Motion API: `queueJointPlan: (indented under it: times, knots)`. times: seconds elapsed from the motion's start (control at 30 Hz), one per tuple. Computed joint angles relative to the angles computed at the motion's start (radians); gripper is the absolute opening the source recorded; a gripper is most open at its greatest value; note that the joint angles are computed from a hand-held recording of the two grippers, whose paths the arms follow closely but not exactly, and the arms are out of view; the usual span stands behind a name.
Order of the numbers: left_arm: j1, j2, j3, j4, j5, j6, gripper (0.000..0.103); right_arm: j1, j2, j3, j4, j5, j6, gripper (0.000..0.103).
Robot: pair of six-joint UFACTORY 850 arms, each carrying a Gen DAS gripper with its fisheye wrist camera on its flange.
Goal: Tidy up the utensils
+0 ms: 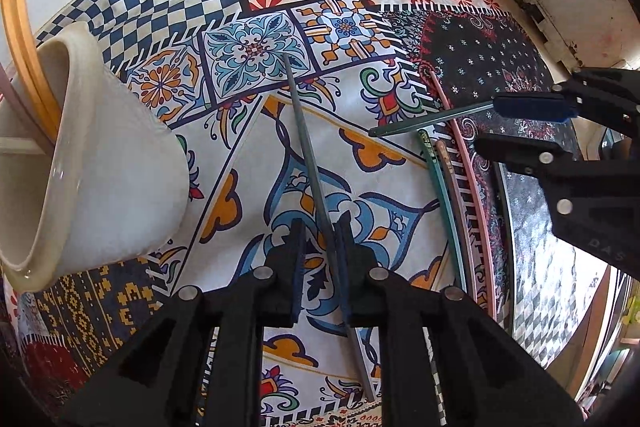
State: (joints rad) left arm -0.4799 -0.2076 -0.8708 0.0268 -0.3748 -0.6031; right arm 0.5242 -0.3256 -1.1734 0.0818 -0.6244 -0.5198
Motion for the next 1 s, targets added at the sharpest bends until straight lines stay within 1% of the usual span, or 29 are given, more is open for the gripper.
queueJointPlan:
  times: [0.13, 0.23, 0.37, 0.4, 0.47, 0.5, 0.53, 0.67, 0.73, 0.77, 0.9, 1.0]
  knots:
    - [0.018, 0.014, 0.012, -0.039, 0.004, 0.049, 0.015, 0.023, -0.052, -0.047, -0.069, -0.041, -0.026, 0.030]
    - [0.032, 0.019, 0.015, -0.085, 0.010, 0.094, 0.015, 0.030, -0.085, -0.081, -0.088, -0.077, -0.045, 0.030]
    - [0.051, 0.023, 0.018, -0.149, 0.017, 0.157, 0.014, 0.024, -0.124, -0.132, -0.034, -0.127, -0.099, 0.029]
    - [0.054, 0.023, 0.017, -0.158, 0.018, 0.166, 0.014, 0.023, -0.132, -0.141, -0.025, -0.133, -0.104, 0.024]
    - [0.061, 0.019, 0.012, -0.179, 0.017, 0.187, 0.014, 0.026, -0.140, -0.148, -0.031, -0.124, -0.094, 0.018]
    - [0.064, 0.019, 0.010, -0.186, 0.012, 0.197, 0.014, 0.023, -0.144, -0.152, -0.012, -0.130, -0.102, 0.012]
    - [0.066, 0.018, 0.007, -0.193, 0.009, 0.205, 0.014, 0.023, -0.144, -0.150, -0.016, -0.117, -0.088, 0.008]
    - [0.064, 0.006, -0.011, -0.177, -0.002, 0.197, 0.014, 0.017, -0.141, -0.149, 0.013, -0.088, -0.053, 0.006]
    - [0.058, -0.002, -0.020, -0.139, -0.003, 0.164, 0.009, 0.009, -0.138, -0.154, 0.041, -0.068, -0.053, 0.006]
    - [0.053, -0.007, -0.025, -0.103, -0.004, 0.129, 0.006, 0.005, -0.130, -0.148, 0.054, -0.058, -0.049, 0.006]
    - [0.055, -0.012, -0.029, -0.111, -0.002, 0.126, 0.003, -0.019, -0.099, -0.131, 0.118, -0.025, -0.043, 0.006]
    - [0.048, -0.008, -0.025, -0.086, 0.000, 0.074, 0.003, -0.046, -0.055, -0.102, 0.177, 0.002, -0.053, 0.006]
